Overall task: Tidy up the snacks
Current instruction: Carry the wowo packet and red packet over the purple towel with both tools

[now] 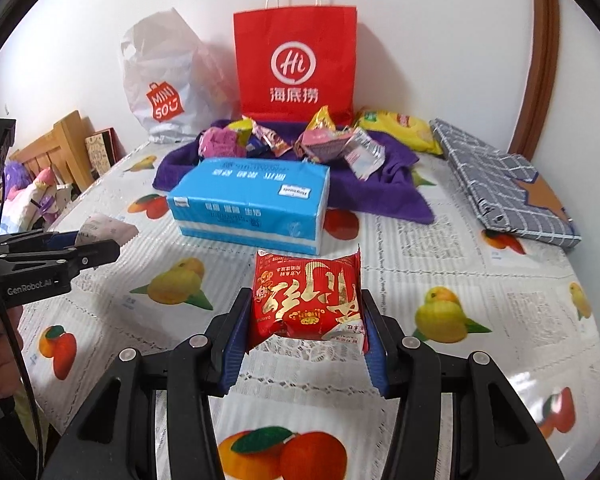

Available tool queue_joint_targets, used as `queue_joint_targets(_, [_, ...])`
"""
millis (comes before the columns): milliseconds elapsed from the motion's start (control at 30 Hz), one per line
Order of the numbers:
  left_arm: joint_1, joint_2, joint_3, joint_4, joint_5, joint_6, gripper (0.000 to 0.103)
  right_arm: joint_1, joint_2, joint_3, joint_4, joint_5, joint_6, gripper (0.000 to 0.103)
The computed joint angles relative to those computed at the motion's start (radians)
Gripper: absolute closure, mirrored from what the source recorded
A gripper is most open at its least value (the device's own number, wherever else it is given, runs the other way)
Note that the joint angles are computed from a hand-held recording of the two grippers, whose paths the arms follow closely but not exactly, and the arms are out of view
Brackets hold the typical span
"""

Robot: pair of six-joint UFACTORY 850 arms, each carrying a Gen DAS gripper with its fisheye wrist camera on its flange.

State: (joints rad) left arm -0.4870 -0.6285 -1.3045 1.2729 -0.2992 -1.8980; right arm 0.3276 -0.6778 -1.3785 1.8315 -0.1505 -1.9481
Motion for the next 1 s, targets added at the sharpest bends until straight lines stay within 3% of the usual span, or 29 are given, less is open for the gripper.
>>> queue_joint_targets(233, [-0.028, 0.048, 0.033, 0.060, -0.020, -0.068, 0.060, -0.010, 0.065, 0.064, 0.273, -0.005, -0.258, 0.053])
queue_joint_targets(533, [-0.049, 0.098, 0.065, 0.088, -0.017, -0.109, 0.060, -0.020, 0.136, 0.133, 0.488, -0.044, -0.467, 0.053])
queue_joint_targets(833, [-0.059, 0.123, 0.061, 0.070, -0.029, -0.085, 0.060, -0.022, 0.170, 0.141, 0.536, -0.067, -0.522, 0.053])
queue_joint_targets(1000, [-0.051, 0.127, 0.038, 0.027, -0.031, -0.022, 0.060, -0.019, 0.158, 0.103, 0.476, -0.052, -0.454, 0.053])
